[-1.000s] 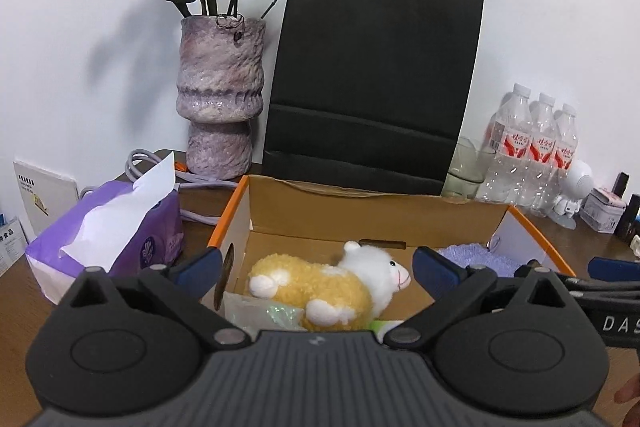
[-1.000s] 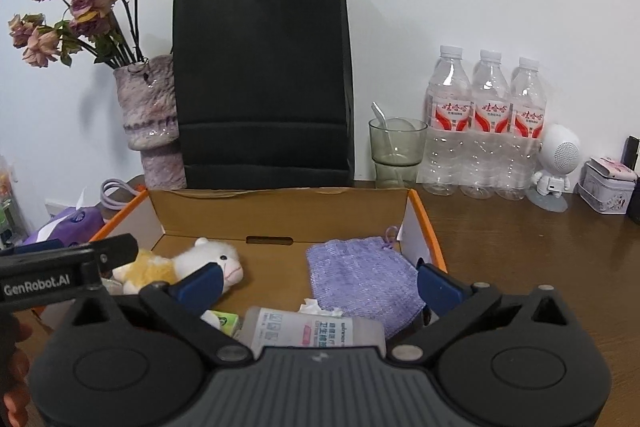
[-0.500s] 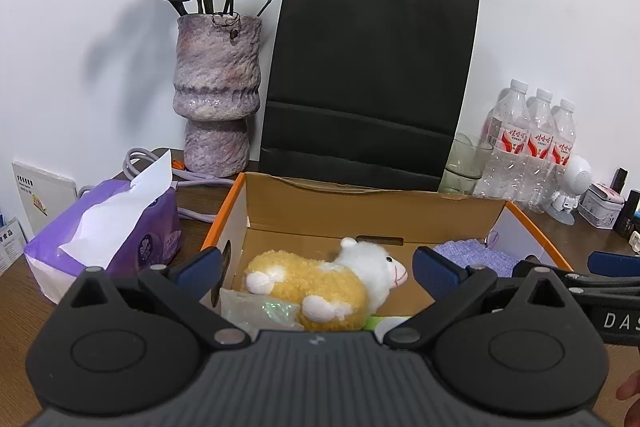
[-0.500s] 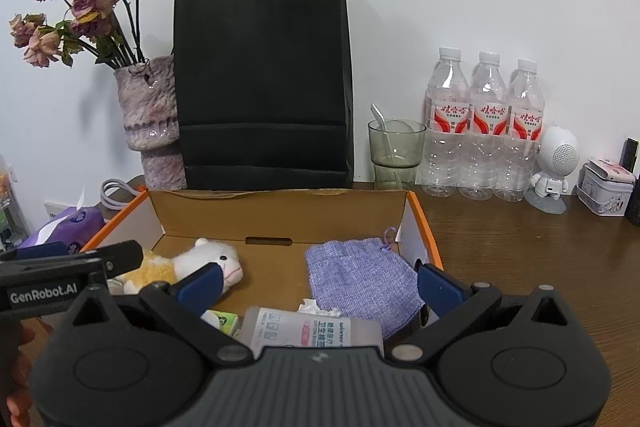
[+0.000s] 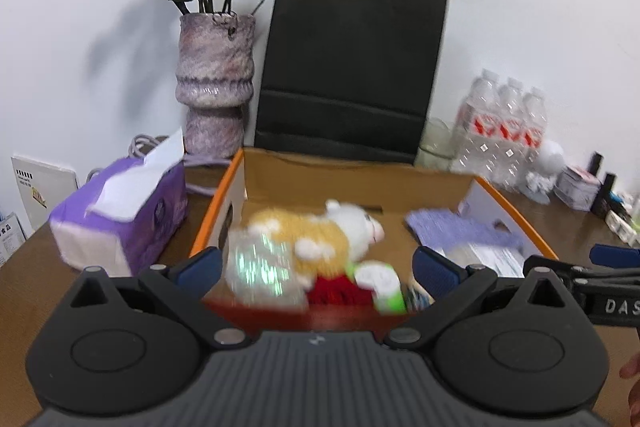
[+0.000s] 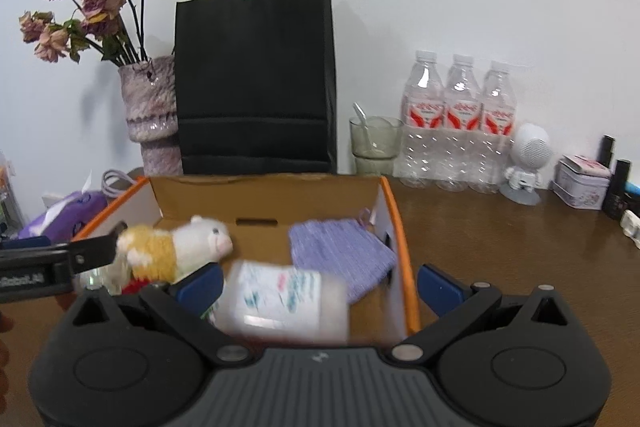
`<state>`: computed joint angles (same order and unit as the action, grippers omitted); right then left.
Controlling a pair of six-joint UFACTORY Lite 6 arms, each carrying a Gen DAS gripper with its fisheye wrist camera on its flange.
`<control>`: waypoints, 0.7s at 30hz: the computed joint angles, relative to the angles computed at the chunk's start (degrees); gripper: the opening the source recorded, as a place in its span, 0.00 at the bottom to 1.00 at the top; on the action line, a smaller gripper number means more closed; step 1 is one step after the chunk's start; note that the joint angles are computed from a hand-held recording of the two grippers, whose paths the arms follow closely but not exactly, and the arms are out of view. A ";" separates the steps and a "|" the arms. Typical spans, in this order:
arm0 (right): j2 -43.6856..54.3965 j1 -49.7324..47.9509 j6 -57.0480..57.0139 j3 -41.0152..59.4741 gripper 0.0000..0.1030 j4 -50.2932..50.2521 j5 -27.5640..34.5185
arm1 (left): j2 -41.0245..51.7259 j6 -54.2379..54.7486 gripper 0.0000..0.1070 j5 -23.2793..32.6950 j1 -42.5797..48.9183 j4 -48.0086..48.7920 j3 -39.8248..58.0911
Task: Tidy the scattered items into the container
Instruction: 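Move both tools back out of the box toward the remaining clear packets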
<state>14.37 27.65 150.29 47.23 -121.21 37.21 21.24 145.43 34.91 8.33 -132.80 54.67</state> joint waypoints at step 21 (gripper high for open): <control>-8.10 18.36 13.49 -25.23 1.00 9.11 7.23 | -13.66 16.34 0.96 3.39 0.09 -4.98 -31.31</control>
<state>6.27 46.01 163.78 22.00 -112.10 44.44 7.58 161.77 38.30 8.43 -137.78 23.36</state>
